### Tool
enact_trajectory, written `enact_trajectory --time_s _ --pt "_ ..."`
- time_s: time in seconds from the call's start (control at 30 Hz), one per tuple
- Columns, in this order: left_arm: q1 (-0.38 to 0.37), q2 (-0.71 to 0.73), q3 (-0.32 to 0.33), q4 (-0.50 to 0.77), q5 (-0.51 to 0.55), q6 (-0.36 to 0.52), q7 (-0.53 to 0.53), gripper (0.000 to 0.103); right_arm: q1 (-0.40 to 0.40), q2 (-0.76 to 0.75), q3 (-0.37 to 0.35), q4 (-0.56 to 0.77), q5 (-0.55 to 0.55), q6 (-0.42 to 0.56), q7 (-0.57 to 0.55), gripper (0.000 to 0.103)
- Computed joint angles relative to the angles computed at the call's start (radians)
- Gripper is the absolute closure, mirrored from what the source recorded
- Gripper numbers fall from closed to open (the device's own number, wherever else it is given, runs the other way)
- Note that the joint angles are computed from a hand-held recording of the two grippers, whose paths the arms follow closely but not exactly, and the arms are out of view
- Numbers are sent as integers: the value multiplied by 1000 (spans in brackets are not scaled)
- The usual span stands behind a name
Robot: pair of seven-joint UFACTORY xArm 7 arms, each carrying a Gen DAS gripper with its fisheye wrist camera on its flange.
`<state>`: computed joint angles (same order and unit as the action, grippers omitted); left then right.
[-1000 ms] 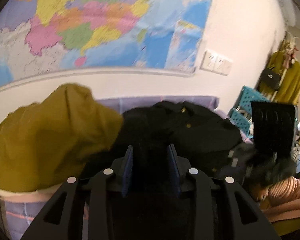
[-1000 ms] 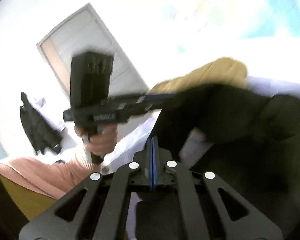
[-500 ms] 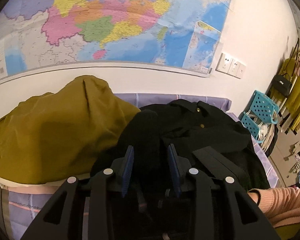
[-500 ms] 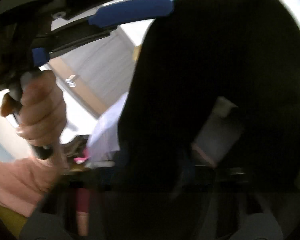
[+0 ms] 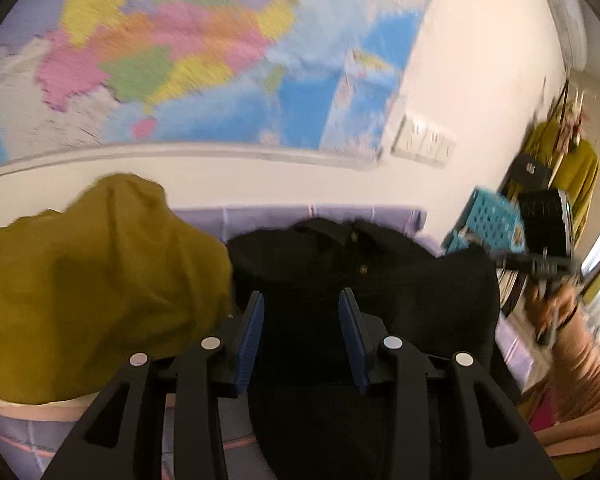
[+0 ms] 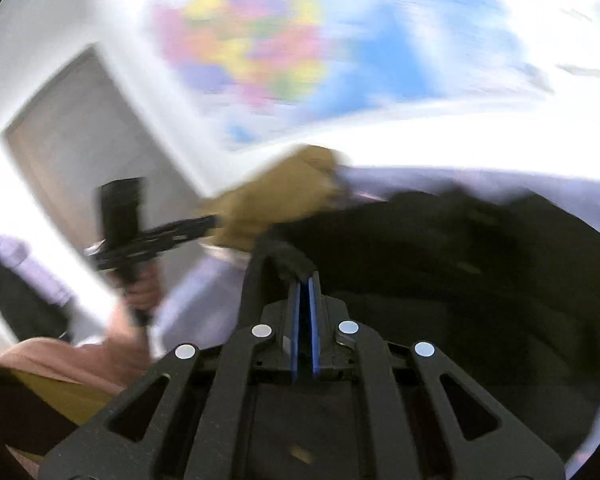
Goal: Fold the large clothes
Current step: 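Smooth the coat on the bed with both grippers, pressing it flat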
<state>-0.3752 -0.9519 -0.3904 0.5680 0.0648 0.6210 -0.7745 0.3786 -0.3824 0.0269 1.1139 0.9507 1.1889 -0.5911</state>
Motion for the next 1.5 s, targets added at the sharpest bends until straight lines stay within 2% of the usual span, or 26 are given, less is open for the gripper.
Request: enact_trajectory --time_s 0.07,0.1,0.13,0.17,0.23,0.3,0.33,0.37,0.47,0.53,0.6,0.63,0.73,0.8,0.9,0.97,1.07,1.13,1.2,1.27,1.33,1.4,1.5 --pt "16 87 -24 22 7 -12 -1 67 -58 -6 12 -45 -130 -35 94 94" --pt "17 126 -27 31 11 -15 1 67 -70 -4 11 -71 -160 -43 116 91" --pt "30 181 -40 49 21 -13 -5 67 -77 -10 14 -95 -180 -60 139 82" --pt "33 225 -44 62 29 -13 -7 67 -84 -13 10 -115 -194 -72 153 63" --pt "49 314 -59 95 62 -1 -22 66 -87 -26 -11 -143 -175 -110 135 33" --pt "57 374 -66 119 103 7 -39 66 -80 -105 -44 -200 -140 -132 72 24" --pt "61 405 -66 132 122 11 -48 66 -74 -131 -55 -217 -136 -131 48 15" --pt "59 429 -59 140 133 9 -57 66 -65 -166 -66 -247 -124 -135 16 11" --pt "50 474 -35 154 164 2 -79 66 -54 -193 -90 -275 -153 -103 -52 11" --pt "40 482 -18 152 175 -3 -93 66 -62 -221 -49 -312 -214 -136 -65 11" --pt "39 495 -7 155 186 -9 -107 66 -45 -210 -46 -324 -217 -155 -80 17" --pt "36 498 -4 157 190 -8 -112 66 -36 -205 -59 -320 -212 -140 -85 28" --pt "41 505 -7 167 215 4 -140 66 -10 -154 -98 -289 -142 -68 -96 83" --pt "43 505 -6 170 231 3 -160 66 -19 -155 -138 -256 -62 -21 -92 92" --pt "48 494 0 171 242 2 -187 66 -68 -178 -174 -216 11 1 -59 93" --pt "55 497 -2 177 254 -8 -204 66 -115 -204 -175 -190 16 -39 -24 93" --pt "71 530 -12 201 283 -29 -222 66 -180 -172 -107 -163 -100 -158 81 93" --pt "101 578 -46 244 350 9 -267 66 -187 -112 -76 -151 -201 -176 127 91" --pt "99 619 -46 263 387 22 -300 66 -183 -52 -49 -166 -263 -204 161 79" --pt "92 640 -48 274 436 58 -334 65 -183 -27 -38 -187 -295 -233 201 63" --pt "72 638 -31 271 455 77 -351 64 -168 -36 -65 -211 -251 -247 190 52" --pt "54 622 -13 259 453 85 -357 64 -164 -83 -64 -238 -254 -286 177 49" --pt "40 573 -23 243 485 105 -376 64 -124 -203 -58 -280 -287 -337 106 45"
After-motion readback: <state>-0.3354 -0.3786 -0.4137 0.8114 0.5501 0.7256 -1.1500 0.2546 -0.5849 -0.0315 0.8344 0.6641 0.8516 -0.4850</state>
